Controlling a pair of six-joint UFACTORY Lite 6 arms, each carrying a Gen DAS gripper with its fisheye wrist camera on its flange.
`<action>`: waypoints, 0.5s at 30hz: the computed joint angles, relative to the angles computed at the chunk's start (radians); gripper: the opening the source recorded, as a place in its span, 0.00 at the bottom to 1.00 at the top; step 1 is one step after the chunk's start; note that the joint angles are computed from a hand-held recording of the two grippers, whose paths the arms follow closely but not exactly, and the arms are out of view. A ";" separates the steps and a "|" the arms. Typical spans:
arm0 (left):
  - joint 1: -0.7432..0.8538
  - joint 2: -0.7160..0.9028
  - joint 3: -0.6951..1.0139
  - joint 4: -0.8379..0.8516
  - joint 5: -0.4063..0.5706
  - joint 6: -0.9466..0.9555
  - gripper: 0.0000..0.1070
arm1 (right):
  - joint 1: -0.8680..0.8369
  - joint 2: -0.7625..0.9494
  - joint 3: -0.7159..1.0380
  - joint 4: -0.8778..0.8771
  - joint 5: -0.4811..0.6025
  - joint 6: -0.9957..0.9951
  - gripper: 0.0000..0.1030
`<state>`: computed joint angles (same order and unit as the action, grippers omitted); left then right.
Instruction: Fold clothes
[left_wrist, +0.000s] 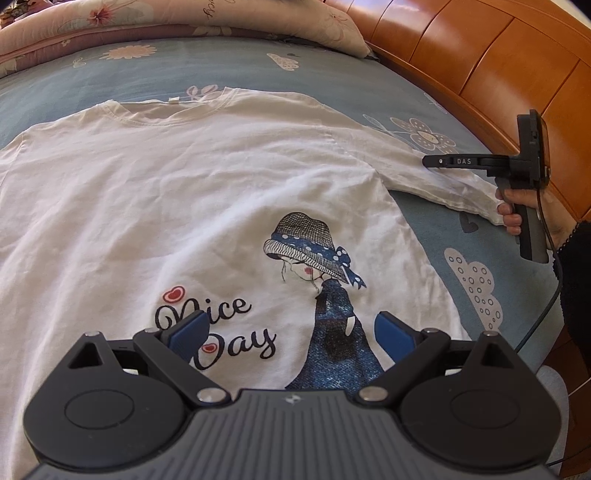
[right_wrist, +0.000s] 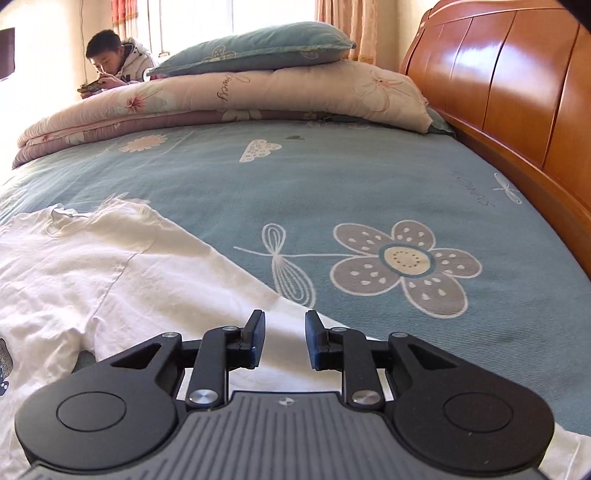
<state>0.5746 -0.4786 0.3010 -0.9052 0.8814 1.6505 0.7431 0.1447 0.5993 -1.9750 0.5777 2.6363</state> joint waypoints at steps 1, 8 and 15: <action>0.011 0.006 0.006 0.003 -0.002 0.003 0.90 | 0.002 0.033 0.025 0.020 0.004 0.010 0.28; 0.092 0.082 0.060 -0.016 -0.013 0.082 0.90 | 0.123 0.016 0.109 0.238 0.036 -0.092 0.35; 0.130 0.183 0.091 -0.054 -0.059 0.177 0.90 | 0.321 0.105 0.358 0.329 -0.011 -0.265 0.43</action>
